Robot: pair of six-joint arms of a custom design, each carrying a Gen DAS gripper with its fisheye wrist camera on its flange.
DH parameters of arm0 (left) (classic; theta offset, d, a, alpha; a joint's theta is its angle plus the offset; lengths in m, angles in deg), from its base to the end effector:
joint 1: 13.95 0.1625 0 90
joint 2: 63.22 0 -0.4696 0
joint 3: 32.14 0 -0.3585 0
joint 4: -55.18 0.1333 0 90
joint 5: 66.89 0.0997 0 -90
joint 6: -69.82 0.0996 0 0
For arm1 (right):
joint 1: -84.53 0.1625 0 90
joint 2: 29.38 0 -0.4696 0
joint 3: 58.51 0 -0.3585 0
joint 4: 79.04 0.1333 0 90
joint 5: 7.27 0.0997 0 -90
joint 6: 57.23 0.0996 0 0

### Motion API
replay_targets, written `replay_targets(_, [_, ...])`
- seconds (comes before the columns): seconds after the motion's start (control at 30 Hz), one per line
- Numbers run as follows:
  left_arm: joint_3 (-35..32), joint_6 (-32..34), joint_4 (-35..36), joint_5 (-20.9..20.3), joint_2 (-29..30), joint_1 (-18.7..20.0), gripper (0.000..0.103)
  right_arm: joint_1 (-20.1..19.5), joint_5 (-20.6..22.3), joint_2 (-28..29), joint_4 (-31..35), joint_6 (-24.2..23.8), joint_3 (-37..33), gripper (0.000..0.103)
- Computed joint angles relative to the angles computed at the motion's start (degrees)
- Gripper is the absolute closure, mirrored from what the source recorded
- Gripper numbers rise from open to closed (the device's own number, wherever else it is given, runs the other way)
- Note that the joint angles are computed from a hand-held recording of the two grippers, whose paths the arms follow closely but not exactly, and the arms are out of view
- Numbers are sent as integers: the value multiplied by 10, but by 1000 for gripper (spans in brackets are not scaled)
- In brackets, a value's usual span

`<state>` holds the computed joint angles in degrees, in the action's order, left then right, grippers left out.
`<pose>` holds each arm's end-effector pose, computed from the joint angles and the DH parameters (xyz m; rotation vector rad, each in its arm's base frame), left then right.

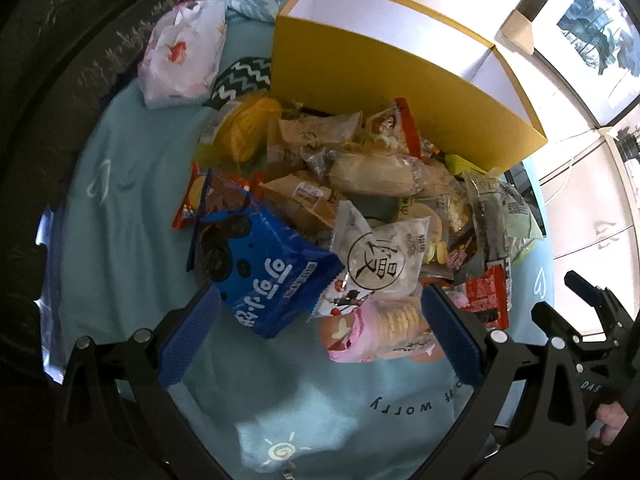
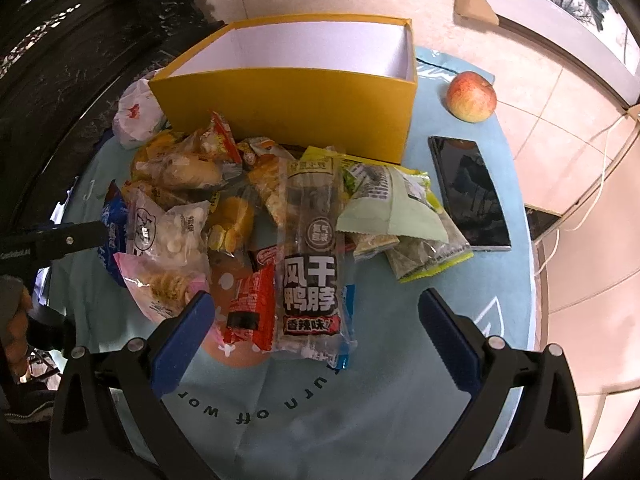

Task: Organize snacks
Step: 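Lower the left tool onto the blue cookie bag and close it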

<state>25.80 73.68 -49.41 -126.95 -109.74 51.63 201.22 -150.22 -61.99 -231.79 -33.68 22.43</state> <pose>-0.1554 -0.7848 0.3516 0.6237 2.5553 -0.1971 0.3829 -0.6418 0.1145 -0.0817 -2.3004 0.7488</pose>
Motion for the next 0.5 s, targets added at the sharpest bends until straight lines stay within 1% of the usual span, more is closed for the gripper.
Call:
replay_targets(0.13, [-23, -1, 29, -2, 17, 2, 2, -9, 27, -1, -16, -18, 0, 1])
replay_targets(0.3, [-69, -34, 60, 2, 39, 13, 2, -16, 48, 1, -35, -42, -4, 1])
replay_targets(0.43, [-94, -49, 83, 25, 51, 21, 2, -22, 62, 7, -25, -48, -14, 1])
replay_targets(0.5, [-104, -55, 93, 28, 55, 27, 2, -24, 68, 9, -18, -51, -18, 1])
